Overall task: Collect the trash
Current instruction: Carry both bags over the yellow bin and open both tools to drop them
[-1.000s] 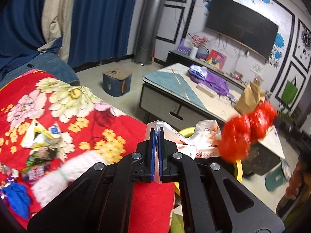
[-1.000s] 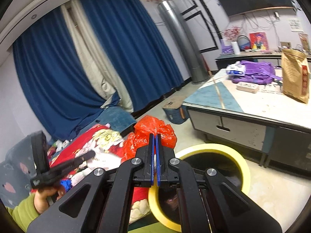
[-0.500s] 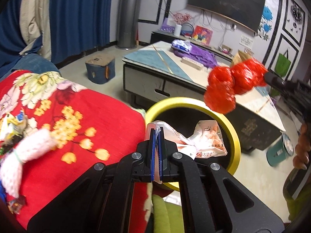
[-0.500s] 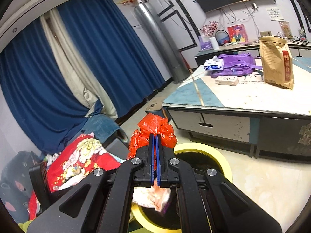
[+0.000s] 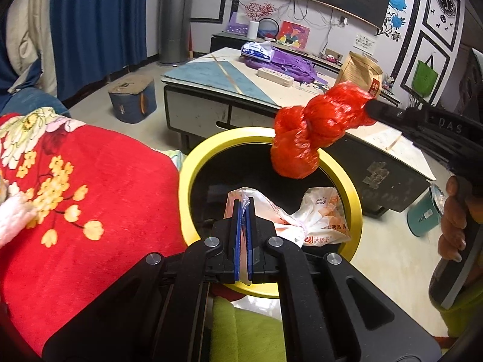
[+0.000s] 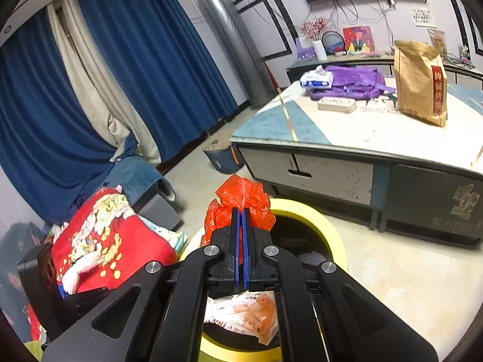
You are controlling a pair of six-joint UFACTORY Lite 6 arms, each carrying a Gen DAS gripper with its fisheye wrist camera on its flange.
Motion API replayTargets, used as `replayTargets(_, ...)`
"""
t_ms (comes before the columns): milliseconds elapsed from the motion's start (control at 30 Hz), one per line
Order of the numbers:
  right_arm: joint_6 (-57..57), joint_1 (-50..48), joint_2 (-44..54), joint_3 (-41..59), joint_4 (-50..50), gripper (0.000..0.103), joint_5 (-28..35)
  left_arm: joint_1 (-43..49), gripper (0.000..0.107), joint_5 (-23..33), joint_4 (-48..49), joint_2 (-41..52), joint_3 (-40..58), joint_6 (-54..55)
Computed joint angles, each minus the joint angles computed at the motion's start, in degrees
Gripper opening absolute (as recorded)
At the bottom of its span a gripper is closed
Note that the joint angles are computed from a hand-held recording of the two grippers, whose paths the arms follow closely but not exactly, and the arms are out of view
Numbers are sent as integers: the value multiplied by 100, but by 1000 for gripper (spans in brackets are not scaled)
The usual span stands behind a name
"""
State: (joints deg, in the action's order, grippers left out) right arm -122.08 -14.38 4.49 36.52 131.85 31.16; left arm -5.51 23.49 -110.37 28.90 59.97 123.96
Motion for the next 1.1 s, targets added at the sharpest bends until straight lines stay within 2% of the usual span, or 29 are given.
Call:
replayTargets(100,182,30,272,157,-193,3,-2,3,2,84,258,144,160,-265)
replayTargets(167,291,45,351,216,-231,17,-44,11,7,88,292,202,247,-350)
replayTargets(200,314,18,397,213,-176,35,-16,47,19,138,320,204,242,-408)
replayTargets(233,363,-21,415,207,-183,43,27,96,28,169,363,209,260,-485)
replayTargets(267,402,-59,425,190,-178,43,69,143,42,192,371,208,280,-548)
replayTargets(367,414,-104,454,202,-139,45,35,302,52,303,549,149,290,-807)
replayTargets(400,355,-101,426,162,-57,49,35,338,64,333,532,109,264,-823)
replayTargets(500,241,-28,336,98,49,50,29,513,86,468,436,-65,122,-807)
replayTargets(533,182,18,285,67,96,51,32,557,90,481,398,-125,72,-800)
replayTargets(833,-429,602,-274,-206,567,59,-49,1035,92,551,-126,-882,-556,-366)
replayTargets(1100,-701,1247,-640,-319,893,59,-281,1688,92,647,-318,-1520,-961,-229)
